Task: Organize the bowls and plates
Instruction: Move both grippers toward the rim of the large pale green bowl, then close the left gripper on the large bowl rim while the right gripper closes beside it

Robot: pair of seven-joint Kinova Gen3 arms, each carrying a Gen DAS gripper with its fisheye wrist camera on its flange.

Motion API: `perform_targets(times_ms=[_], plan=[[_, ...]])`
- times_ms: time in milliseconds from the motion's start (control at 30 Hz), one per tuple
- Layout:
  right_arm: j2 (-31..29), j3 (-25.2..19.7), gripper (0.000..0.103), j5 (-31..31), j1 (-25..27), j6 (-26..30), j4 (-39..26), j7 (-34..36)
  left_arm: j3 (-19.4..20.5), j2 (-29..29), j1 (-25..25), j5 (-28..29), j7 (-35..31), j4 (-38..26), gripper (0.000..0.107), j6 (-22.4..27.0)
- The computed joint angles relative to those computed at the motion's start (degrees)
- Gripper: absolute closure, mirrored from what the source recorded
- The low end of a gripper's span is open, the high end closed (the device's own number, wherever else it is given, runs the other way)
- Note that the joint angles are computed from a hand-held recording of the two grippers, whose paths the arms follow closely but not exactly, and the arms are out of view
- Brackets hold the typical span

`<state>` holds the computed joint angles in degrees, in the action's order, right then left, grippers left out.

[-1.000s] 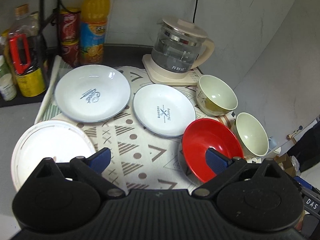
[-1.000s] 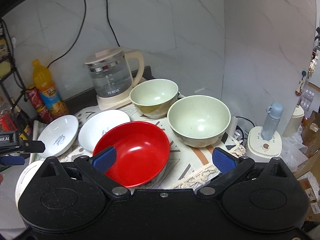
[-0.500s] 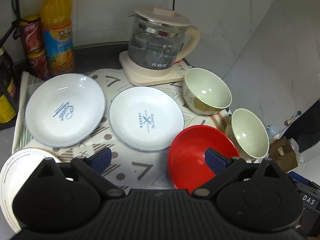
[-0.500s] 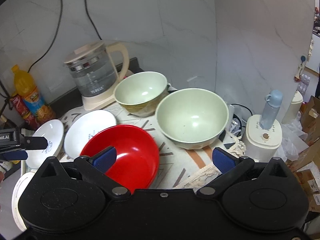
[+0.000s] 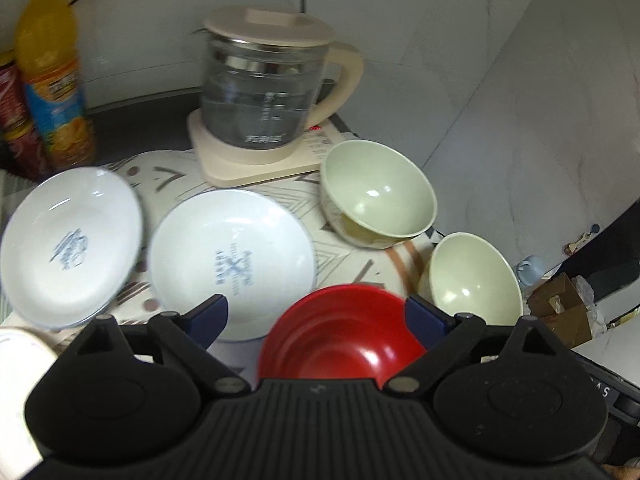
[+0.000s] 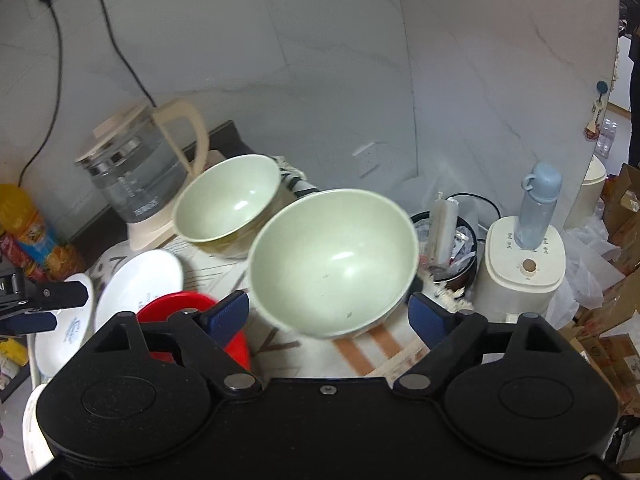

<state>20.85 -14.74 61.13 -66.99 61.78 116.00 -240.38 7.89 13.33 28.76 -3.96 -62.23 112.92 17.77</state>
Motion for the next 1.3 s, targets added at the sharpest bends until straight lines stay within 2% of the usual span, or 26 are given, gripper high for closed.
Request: perform_targets(times_ms=[400,467,533,600,800,1000,1067,1133,1267,1300], plan=[[-2.1,1.0,0.032,4.3,6.6,-10.5,8.1,-5.2,-0.2,10.3,5.7,-1.3,1.0,-12.3,0.023,2.9],[-2.3,1.1,0.034,6.4,7.8,-12.8,9.5,-6.6,1.5,12.0,4.9,-0.4,-1.4,-13.9,0.024,2.4],[-2.6,1.2,0.035,9.1,8.8,-14.7,10.9,-8.7,1.3,13.4,5.8,-0.6,-2.9,-15.4,0.024,2.3],[-2.4,1.2,0.036,10.9,10.3,-16.5,11.6,-9.4,1.0,15.4,6.6,-0.5,-3.9,-18.2,0.024,4.1],[-1.3,1.4,0.047,16.8,14.7,-22.1,12.7,-11.7,0.9,20.2,7.6,0.8,-5.7,-24.9,0.026,9.7],[-0.4,1.3,0.050,17.4,17.1,-24.7,12.0,-10.2,1.1,23.8,7.5,2.6,-6.7,-29.4,0.035,13.9],[-0.3,1.5,0.054,17.1,17.8,-25.7,11.9,-9.1,1.2,24.9,7.6,3.1,-6.9,-30.8,0.042,15.4],[-0.1,1.9,0.063,16.0,18.7,-27.2,11.7,-7.6,1.0,25.8,7.8,3.4,-6.8,-31.9,0.048,16.5],[0.5,2.9,0.075,17.4,19.5,-29.6,12.4,-9.3,1.7,27.6,7.4,4.2,-8.0,-33.8,0.061,18.4],[0.8,3.0,0.080,17.1,19.7,-29.8,12.3,-9.2,1.8,28.1,7.4,4.4,-8.3,-34.5,0.063,19.2]])
